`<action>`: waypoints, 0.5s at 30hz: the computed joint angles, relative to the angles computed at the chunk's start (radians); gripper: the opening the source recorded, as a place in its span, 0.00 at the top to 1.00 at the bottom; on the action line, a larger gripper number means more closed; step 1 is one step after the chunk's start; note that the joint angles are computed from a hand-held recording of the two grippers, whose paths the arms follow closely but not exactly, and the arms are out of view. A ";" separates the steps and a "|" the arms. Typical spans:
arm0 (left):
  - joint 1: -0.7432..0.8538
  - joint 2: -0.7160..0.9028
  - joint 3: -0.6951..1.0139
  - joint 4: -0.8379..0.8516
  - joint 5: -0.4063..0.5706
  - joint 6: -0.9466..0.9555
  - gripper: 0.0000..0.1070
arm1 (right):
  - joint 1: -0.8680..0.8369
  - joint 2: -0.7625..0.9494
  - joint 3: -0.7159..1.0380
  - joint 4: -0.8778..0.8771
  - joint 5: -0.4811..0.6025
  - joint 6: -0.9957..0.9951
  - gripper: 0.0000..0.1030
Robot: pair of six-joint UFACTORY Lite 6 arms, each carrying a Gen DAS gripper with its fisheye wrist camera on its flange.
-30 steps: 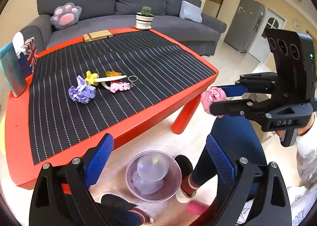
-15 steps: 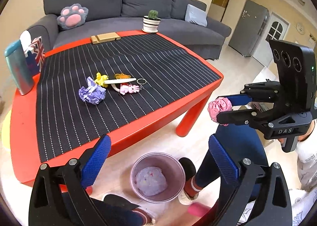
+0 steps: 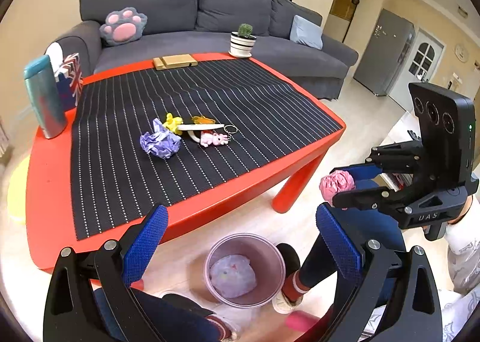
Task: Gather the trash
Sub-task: 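Open the right tool to drop the pink puff into the bin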
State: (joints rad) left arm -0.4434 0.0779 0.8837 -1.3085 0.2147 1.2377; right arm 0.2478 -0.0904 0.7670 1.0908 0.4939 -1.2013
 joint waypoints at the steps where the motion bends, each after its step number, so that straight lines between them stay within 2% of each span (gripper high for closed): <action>1: 0.002 -0.005 -0.004 0.000 0.001 0.000 0.11 | 0.004 0.001 0.001 0.006 0.003 -0.006 0.67; 4: 0.010 -0.015 -0.009 -0.004 0.003 0.005 0.11 | 0.021 0.004 0.004 0.009 0.002 -0.014 0.60; 5: 0.014 -0.014 -0.009 -0.005 0.004 0.008 0.11 | 0.024 0.006 0.006 0.010 -0.001 -0.014 0.45; 6: 0.014 -0.015 -0.010 -0.006 0.002 0.008 0.11 | 0.025 0.007 0.006 0.019 -0.004 -0.019 0.36; 7: 0.016 -0.015 -0.010 -0.006 0.002 0.007 0.11 | 0.025 0.006 0.003 0.035 -0.013 -0.029 0.20; 8: 0.017 -0.016 -0.011 -0.003 0.001 0.005 0.11 | 0.024 0.005 0.002 0.044 -0.021 -0.033 0.11; 11: 0.020 -0.009 -0.008 -0.003 0.003 0.006 0.11 | 0.026 0.003 0.000 0.038 -0.057 -0.007 0.07; 15: 0.021 -0.007 -0.011 -0.006 0.005 0.011 0.11 | 0.026 0.011 0.004 0.009 -0.077 0.031 0.06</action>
State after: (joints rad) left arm -0.4223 0.0709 0.8727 -1.3149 0.2193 1.2489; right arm 0.2735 -0.0790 0.7706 1.0997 0.4167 -1.1708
